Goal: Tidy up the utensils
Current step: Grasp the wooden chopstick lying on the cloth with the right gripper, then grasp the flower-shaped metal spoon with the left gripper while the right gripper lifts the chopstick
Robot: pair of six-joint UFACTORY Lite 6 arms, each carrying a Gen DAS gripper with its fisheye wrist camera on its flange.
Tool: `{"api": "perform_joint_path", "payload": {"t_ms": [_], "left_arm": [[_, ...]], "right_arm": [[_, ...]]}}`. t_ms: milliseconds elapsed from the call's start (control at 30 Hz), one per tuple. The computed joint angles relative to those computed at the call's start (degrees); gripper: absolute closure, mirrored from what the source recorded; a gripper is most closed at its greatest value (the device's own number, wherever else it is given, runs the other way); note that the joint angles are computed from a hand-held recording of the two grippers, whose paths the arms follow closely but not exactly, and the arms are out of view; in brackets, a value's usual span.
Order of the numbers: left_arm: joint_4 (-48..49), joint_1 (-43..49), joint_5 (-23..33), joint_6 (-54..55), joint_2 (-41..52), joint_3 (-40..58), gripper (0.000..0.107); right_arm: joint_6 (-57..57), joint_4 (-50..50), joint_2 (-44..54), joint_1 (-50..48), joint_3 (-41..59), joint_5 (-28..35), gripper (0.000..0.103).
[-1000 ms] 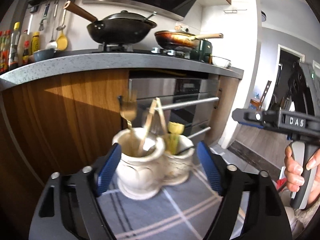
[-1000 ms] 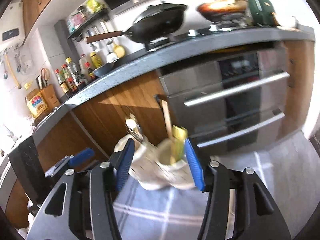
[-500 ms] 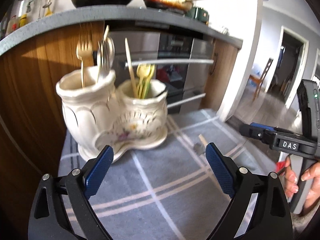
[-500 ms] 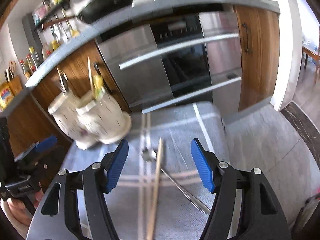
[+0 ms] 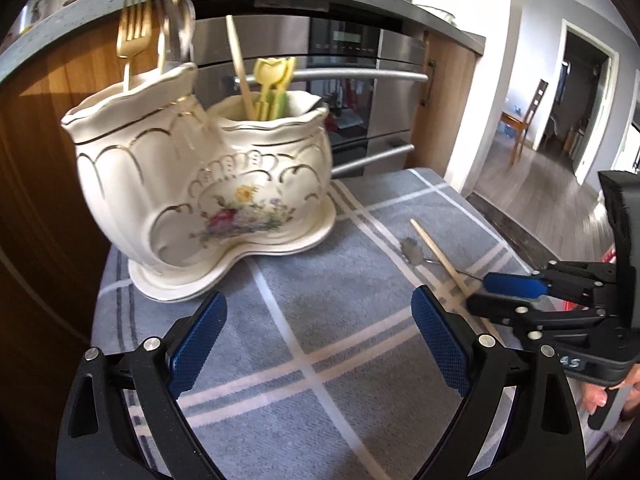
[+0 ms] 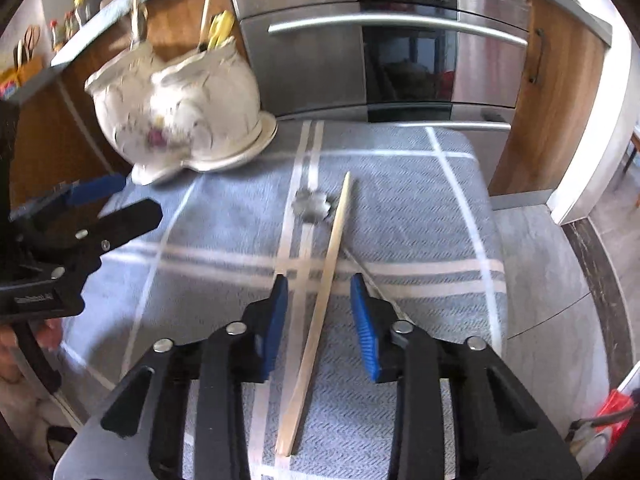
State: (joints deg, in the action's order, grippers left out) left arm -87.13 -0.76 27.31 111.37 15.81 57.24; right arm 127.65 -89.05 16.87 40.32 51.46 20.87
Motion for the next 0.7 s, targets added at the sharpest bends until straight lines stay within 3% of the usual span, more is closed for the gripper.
{"api": "perform_joint_path", "payload": {"t_ms": [200, 367, 567, 700], "left_arm": [[-0.8, -0.54, 0.2, 1.69, -1.54, -1.55, 0.014], [0.11, -0.07, 0.68, 0.48, -1.32, -1.29, 0.014], [-0.33, -2.03, -0.37, 0.71, -1.38, -2.09, 0.014], [-0.24, -3.39, 0.32, 0.03, -1.8, -3.09, 0.014]], "right_arm": [[-1.94, 2.36, 1.51, 0.41, 0.61, -0.89, 0.078], [0.03, 1.18, 0.21, 0.29, -1.29, 0.38, 0.096], [10.78, -8.22, -3.69, -0.17, -5.02, -0.05, 0.097], [19.52, -15.96, -11.82, -1.08, -11.1, 1.79, 0.097]]}}
